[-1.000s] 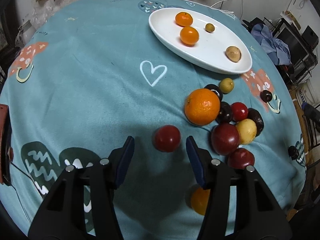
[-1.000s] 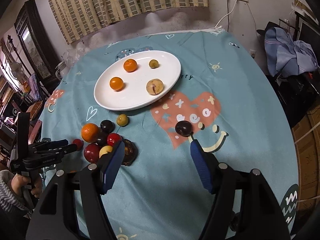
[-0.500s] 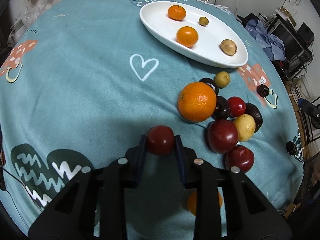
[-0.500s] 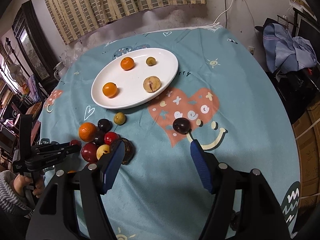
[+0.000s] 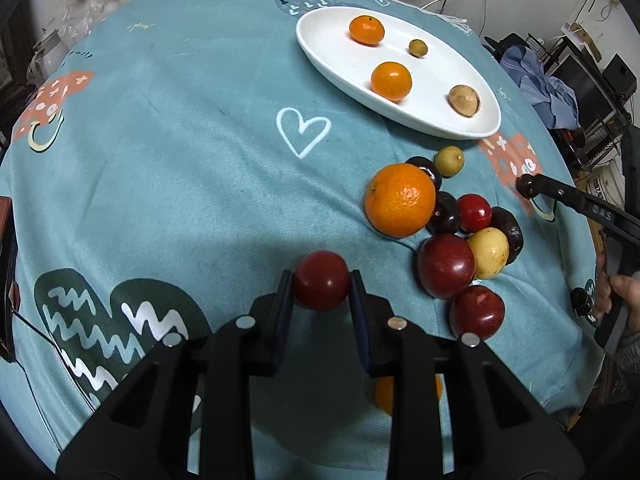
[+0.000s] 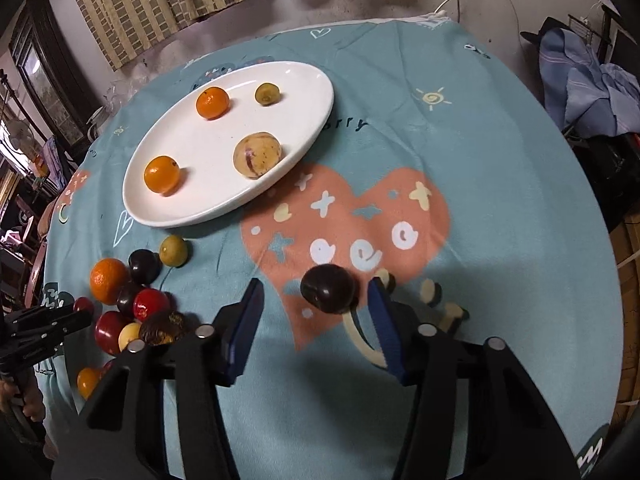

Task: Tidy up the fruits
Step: 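Grasp a red plum with the left tool while the right tool grasps a dark plum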

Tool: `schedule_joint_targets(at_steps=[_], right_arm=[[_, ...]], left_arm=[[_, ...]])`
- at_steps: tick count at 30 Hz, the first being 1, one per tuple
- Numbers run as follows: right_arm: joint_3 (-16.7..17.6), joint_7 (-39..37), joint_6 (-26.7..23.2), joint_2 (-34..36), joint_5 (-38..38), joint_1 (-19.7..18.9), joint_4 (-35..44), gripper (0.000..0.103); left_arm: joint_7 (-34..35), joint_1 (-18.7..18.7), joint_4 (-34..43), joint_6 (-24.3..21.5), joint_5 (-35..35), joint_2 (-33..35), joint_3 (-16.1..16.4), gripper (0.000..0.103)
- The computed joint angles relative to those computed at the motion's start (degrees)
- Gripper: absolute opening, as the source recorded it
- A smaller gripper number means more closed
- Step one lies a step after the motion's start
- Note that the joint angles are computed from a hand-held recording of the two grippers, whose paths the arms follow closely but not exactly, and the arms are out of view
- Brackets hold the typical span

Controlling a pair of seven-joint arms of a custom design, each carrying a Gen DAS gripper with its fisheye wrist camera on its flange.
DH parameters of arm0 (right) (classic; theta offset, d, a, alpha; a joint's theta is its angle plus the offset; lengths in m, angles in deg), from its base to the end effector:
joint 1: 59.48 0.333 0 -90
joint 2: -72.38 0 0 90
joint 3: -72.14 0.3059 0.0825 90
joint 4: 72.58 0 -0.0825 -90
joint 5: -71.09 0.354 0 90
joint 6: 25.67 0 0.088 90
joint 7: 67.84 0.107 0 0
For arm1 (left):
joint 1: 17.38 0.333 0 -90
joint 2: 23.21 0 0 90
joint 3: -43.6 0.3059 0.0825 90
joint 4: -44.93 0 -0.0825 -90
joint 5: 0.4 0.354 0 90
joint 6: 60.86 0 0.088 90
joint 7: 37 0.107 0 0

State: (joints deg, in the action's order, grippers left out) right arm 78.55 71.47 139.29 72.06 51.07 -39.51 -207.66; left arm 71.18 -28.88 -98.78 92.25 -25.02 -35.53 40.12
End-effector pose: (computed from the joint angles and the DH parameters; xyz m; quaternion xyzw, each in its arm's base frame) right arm 0.4551 0.2476 0.3980 -0.6506 0.7094 -0.1188 0.2436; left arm 0.4427 -0.1058 0.4084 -0.6048 0.7645 -0.2174 0.0492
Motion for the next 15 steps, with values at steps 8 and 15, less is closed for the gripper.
schedule_joint_targets(at_steps=[8, 15], right_arm=[[-0.7, -1.8, 0.5, 0.4, 2.3, 0.3, -0.6, 0.029], [1.2, -1.8, 3.0, -3.5, 4.6, -0.3, -3.4, 0.029]], left_arm=[[-0.5, 0.4, 1.0, -1.0, 0.9, 1.3, -0.5, 0.028], [0.9, 0.5, 3.2, -1.3, -0.8, 1.9, -0.6, 0.028]])
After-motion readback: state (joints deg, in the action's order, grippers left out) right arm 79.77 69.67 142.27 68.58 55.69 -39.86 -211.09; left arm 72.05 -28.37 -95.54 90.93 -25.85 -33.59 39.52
